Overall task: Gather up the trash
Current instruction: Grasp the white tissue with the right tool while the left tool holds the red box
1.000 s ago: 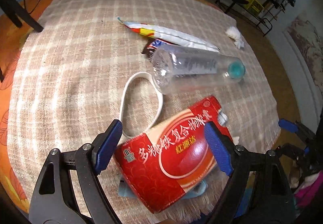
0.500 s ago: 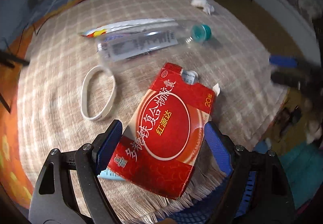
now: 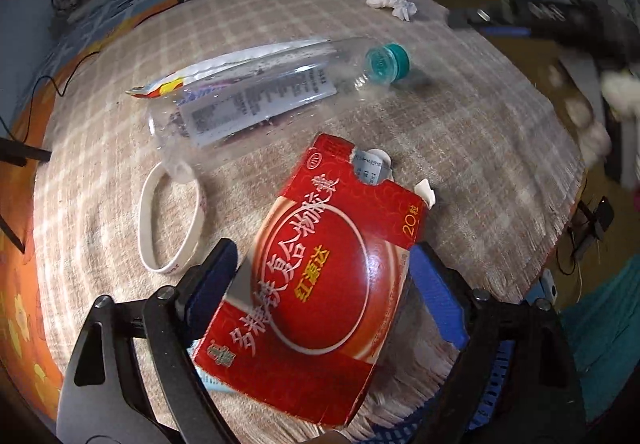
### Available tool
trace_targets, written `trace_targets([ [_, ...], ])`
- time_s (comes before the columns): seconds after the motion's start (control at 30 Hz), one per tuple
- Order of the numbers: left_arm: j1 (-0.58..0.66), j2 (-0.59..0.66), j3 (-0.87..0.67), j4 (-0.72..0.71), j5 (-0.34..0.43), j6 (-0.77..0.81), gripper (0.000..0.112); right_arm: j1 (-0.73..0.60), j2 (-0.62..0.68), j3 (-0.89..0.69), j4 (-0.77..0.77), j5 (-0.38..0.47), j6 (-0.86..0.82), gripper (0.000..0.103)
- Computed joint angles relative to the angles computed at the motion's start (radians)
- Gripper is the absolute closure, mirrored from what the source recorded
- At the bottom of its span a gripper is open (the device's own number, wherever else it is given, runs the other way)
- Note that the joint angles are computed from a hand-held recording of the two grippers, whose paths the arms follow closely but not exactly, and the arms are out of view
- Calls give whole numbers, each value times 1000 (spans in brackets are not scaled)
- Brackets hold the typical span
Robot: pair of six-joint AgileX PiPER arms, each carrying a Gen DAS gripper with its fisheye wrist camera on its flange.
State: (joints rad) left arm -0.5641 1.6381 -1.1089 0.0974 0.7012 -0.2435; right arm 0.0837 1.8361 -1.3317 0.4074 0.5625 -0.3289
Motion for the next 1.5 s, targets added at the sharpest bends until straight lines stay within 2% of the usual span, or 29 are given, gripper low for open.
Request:
trace_targets([
  [0.37, -42, 29, -9, 78, -38, -54, 19, -8, 282, -388, -162, 84, 156, 12],
  [0.53, -12, 31, -16, 1, -59, 2, 24, 2, 376, -535, -227, 114, 221, 12],
  [0.6, -7, 34, -27, 3, -66, -13, 40, 7, 415, -591, -247, 127, 240, 13],
  [0.7, 18, 35, -43, -39, -61, 34, 47, 8, 467, -667, -254, 154, 253, 14],
  [0.77, 18, 37, -46, -44, -59, 46, 47, 11, 499, -712, -271, 171, 272, 16],
  [0.83, 17, 48, -62, -56, -40, 79, 35, 15, 532, -758, -293, 189, 291, 19],
  [0.87, 11, 56, -70, -62, -24, 94, 24, 16, 543, -771, -297, 195, 293, 20],
  [0.9, 3, 65, -75, -54, -16, 100, 21, 18, 549, -778, -304, 199, 297, 21],
  [1.07, -46, 88, -75, 34, -25, 64, 18, 26, 565, -789, -328, 196, 304, 21],
  [1.17, -72, 89, -87, 70, 3, 60, 18, 29, 570, -801, -324, 202, 297, 27],
  [1.27, -81, 80, -83, 44, 17, 86, 18, 30, 570, -802, -317, 201, 289, 30],
  [1.33, -98, 84, -77, 84, 24, 55, 18, 32, 567, -794, -320, 194, 287, 31],
  [1.43, -104, 100, -69, 107, 20, 31, 18, 34, 561, -785, -326, 184, 290, 41],
  [1.5, -100, 104, -67, 115, 16, 4, 22, 35, 554, -774, -323, 180, 284, 55],
])
